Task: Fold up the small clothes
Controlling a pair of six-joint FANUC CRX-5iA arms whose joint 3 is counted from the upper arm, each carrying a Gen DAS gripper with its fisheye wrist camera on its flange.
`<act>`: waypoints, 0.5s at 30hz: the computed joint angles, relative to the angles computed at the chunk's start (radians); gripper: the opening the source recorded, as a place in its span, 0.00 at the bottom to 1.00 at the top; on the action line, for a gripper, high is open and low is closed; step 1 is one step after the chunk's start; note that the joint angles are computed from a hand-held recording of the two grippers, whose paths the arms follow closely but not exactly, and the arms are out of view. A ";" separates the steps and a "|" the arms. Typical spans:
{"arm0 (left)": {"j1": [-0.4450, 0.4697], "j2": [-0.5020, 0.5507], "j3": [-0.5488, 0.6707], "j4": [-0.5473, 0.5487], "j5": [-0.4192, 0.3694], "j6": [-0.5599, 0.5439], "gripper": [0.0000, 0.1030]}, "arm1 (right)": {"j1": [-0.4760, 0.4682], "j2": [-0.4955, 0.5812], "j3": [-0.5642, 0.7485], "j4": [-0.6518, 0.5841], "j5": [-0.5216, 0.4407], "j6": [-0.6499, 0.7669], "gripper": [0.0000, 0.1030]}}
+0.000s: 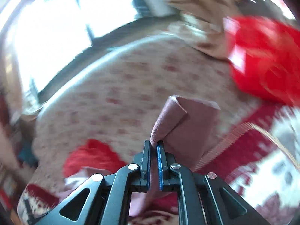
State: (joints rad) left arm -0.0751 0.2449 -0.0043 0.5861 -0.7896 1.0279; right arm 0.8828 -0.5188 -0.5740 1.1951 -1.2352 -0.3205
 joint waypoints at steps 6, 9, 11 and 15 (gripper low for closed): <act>0.048 -0.026 -0.032 0.058 0.024 -0.022 0.71 | -0.088 0.283 0.261 -0.052 0.414 0.267 0.05; 0.073 -0.030 -0.039 0.073 0.039 -0.020 0.71 | -0.087 0.461 0.415 -0.191 0.558 0.442 0.05; 0.086 -0.025 -0.037 0.072 0.043 -0.011 0.71 | -0.086 0.588 0.527 -0.333 0.631 0.583 0.05; 0.105 0.000 -0.018 0.056 0.030 0.026 0.71 | -0.066 0.873 0.771 -0.628 0.612 0.807 0.05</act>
